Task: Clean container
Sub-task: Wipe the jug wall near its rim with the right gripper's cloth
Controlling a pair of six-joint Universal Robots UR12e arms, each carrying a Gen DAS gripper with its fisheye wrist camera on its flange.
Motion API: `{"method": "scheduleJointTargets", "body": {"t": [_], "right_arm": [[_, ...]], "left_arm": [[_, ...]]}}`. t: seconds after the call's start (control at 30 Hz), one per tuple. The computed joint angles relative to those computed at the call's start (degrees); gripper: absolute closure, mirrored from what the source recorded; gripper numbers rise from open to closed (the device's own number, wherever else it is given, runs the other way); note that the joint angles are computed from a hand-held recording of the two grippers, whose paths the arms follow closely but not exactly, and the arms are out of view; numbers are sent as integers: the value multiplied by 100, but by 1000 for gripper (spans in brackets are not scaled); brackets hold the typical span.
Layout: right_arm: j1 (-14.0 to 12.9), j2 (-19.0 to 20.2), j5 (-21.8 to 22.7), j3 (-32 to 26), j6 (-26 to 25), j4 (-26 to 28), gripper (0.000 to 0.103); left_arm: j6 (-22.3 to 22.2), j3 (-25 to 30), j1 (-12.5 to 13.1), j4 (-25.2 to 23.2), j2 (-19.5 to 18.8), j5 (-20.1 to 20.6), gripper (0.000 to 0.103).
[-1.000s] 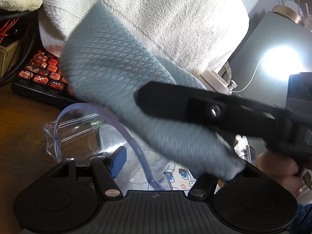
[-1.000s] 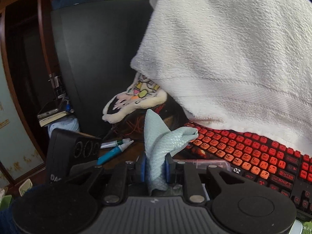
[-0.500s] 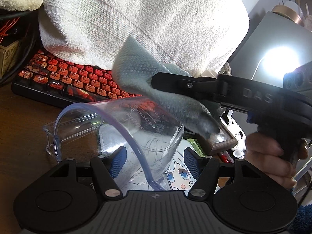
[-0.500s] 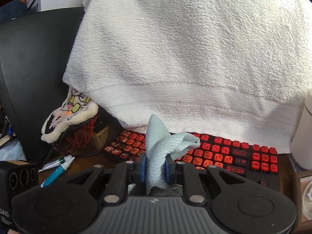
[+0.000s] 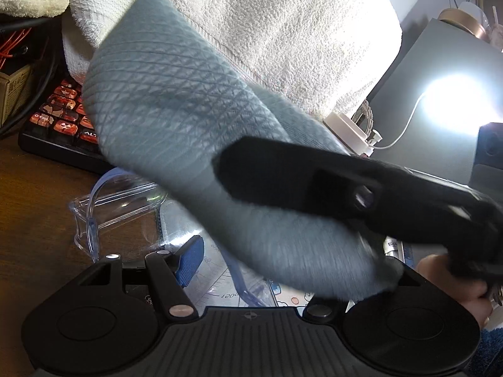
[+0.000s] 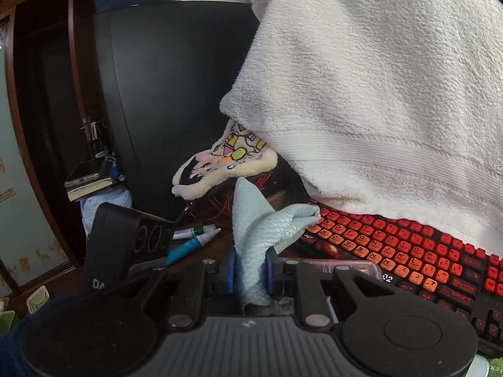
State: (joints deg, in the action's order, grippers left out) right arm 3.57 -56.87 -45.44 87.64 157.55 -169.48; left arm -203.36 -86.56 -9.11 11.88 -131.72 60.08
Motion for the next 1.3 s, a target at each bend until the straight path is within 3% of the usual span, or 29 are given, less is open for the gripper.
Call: {"method": "scheduleJointTargets", "body": {"t": [0.1, 0.23, 0.43, 0.5, 0.67, 0.8, 0.97, 1.1, 1.23, 1.3], "right_arm": [[19, 39, -327, -66, 362, -144, 85], [75, 119, -1147, -184, 1016, -446, 85], [35, 160, -1326, -312, 1410, -278, 85], [44, 137, -1233, -251, 1211, -327, 85], [-13, 45, -263, -116, 299, 83, 85], [-11, -29, 42, 28, -285, 117, 85], [15, -3, -297, -35, 160, -22, 85], [64, 73, -978, -156, 971, -267, 85], [134, 123, -1711, -190, 1431, -584, 85], [111, 144, -1664, -210, 1412, -578, 85]], "left_arm": [[6, -10, -1, 1, 6, 4, 39], [65, -26, -10, -30, 27, 39, 39], [22, -35, -7, 7, 19, 16, 38], [-7, -19, -1, 13, 10, -3, 38], [-15, -5, -5, 13, 1, -1, 39], [11, -22, -11, 7, 12, 29, 38], [20, -50, -5, 14, 28, 31, 38], [46, -69, -3, 7, 44, 39, 38], [38, -98, 0, 33, 54, 33, 38], [14, -129, 8, 70, 60, 14, 38]]}}
